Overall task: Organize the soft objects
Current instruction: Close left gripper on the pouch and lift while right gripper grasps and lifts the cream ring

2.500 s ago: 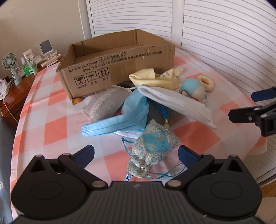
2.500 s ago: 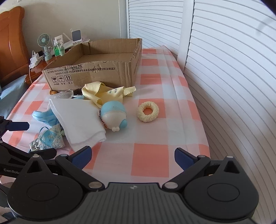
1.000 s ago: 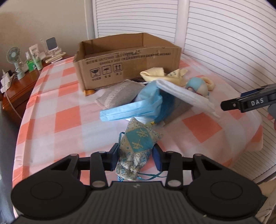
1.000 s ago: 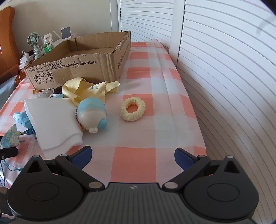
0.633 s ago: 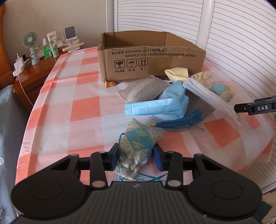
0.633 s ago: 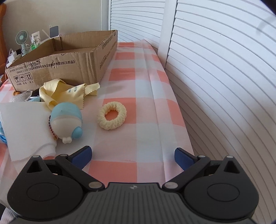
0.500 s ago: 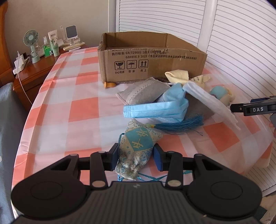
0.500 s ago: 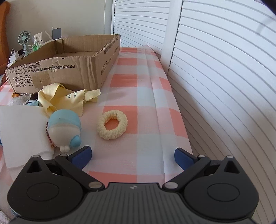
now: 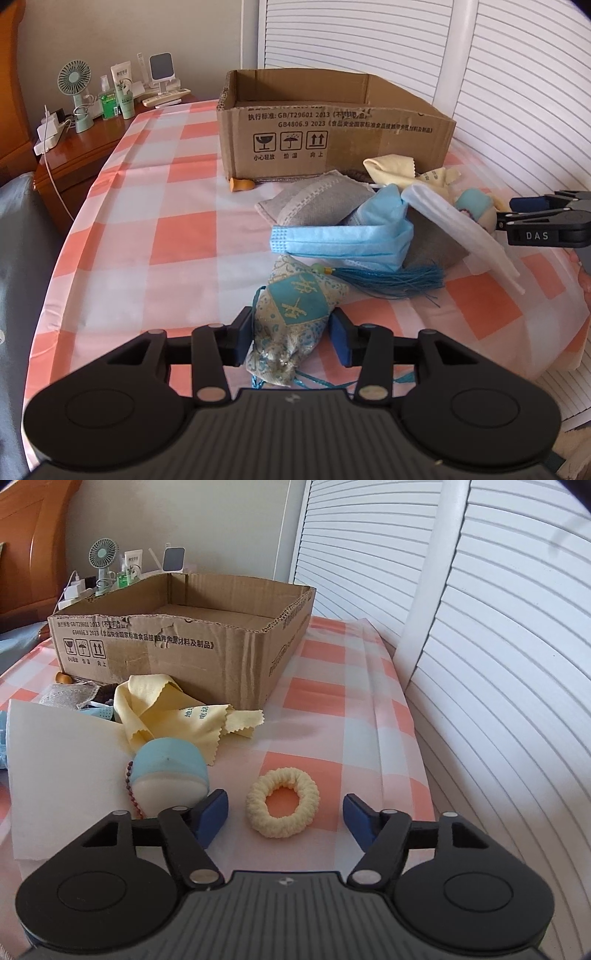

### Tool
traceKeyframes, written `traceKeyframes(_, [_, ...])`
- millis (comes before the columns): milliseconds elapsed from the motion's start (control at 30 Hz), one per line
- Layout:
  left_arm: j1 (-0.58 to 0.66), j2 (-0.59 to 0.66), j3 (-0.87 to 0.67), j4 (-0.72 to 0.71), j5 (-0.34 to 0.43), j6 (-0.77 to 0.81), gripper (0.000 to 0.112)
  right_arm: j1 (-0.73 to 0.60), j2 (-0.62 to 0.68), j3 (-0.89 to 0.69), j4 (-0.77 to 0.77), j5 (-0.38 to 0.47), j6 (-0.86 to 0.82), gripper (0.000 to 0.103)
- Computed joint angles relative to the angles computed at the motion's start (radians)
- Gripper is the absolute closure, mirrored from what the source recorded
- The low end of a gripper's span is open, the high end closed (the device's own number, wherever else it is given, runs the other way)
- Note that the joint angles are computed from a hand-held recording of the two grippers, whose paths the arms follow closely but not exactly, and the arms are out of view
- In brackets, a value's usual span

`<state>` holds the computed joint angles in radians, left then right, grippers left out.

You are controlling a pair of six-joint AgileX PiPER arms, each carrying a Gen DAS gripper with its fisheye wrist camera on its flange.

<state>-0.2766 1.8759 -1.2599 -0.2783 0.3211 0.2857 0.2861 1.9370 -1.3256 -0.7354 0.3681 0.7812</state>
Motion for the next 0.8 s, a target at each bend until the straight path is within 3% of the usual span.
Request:
traceKeyframes(133, [-0.002,0.001,-0.002,0.007,0.000,-0.009,0.068,-0.010,0.006,-0.017,0.075,-0.010,-0.069,0.048])
traceKeyframes(267, [0.001,-0.006,0.009,0.003,-0.007,-0.007,0.059,-0.002,0.008,-0.029,0.066,0.018,-0.050,0.057])
traceKeyframes(600, [0.016,-0.020,0.026,-0.043,0.002,0.071,0.066,0.007,-0.020,-0.009,0.039,0.065,-0.016,0.064])
traceKeyframes(800, [0.039,-0.002,0.017,-0.192,0.003,0.254,0.066,0.006,-0.038,0.008,0.072,0.066,-0.048,0.066])
